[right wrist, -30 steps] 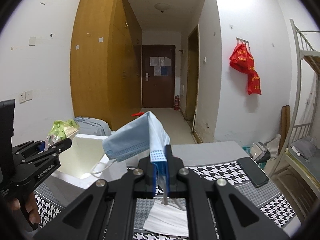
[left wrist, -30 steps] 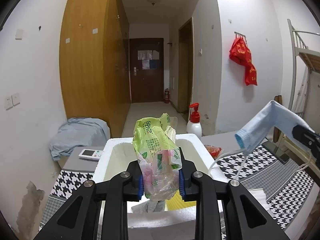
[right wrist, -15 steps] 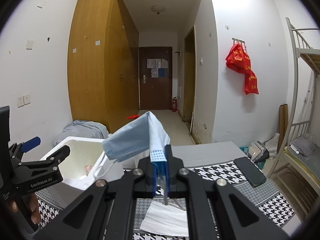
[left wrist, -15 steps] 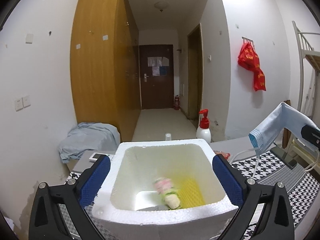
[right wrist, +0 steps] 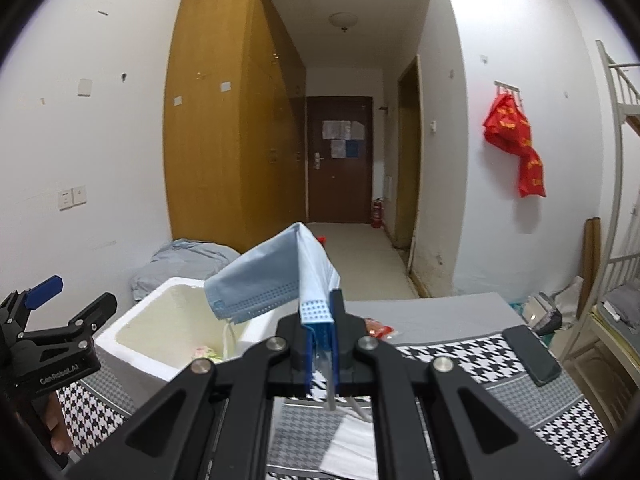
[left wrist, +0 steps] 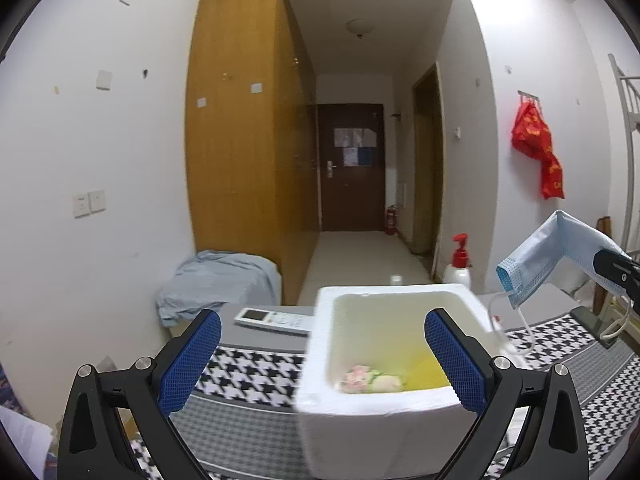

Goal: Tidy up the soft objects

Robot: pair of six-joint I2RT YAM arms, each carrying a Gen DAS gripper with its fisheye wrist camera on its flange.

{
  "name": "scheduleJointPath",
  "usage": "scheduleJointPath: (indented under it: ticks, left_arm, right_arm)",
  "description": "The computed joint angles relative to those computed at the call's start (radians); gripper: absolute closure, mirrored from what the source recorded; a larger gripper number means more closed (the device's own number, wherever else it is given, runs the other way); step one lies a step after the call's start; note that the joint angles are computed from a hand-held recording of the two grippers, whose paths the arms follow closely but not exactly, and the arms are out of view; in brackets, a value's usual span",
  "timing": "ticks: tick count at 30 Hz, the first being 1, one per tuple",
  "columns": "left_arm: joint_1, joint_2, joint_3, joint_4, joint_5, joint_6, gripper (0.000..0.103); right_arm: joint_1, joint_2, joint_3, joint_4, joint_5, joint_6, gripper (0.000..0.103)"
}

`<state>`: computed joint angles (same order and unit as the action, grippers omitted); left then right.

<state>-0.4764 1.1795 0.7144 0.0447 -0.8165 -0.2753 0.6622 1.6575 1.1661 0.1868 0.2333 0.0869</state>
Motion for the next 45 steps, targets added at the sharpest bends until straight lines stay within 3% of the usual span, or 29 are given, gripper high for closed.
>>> scheduleJointPath:
  ticks: [32,34,35,37,39,45]
  left_arm:
    - [0.092,-0.241,-0.148,-0.096,-0.020,-0.017,0.001]
    - [0.093,-0.236,-0.144,-0.097,-0.021,-0.021,0.001]
    - [0.095,-0.238,-0.143,-0.099,-0.016,-0.023,0.001]
    - [0.098,-0.238,-0.141,-0.100,-0.011,-0.021,0.001]
    - [0.093,-0.236,-0.141,-0.099,-0.016,-0.021,0.001]
    - [0.069,-0.221,-0.129,-0.102,-0.040,-0.032,0.001]
  right_arm:
    - [0.113,0.197,0.251,-0.134,-0.050,-0.026,0.093]
    - [0.114,0.200,0.258,-0.144,-0.055,-0.025,0.087]
    - [0.113,0.201,0.258,-0.145,-0.059,-0.025,0.075]
    - [0.112,0.194,0.246,-0.133,-0.061,-0.028,0.031]
    - [0.116,0.178,0.215,-0.093,-0.055,-0.034,0.018]
    - [0.115,0.149,0.178,-0.068,-0.076,-0.046,0.016]
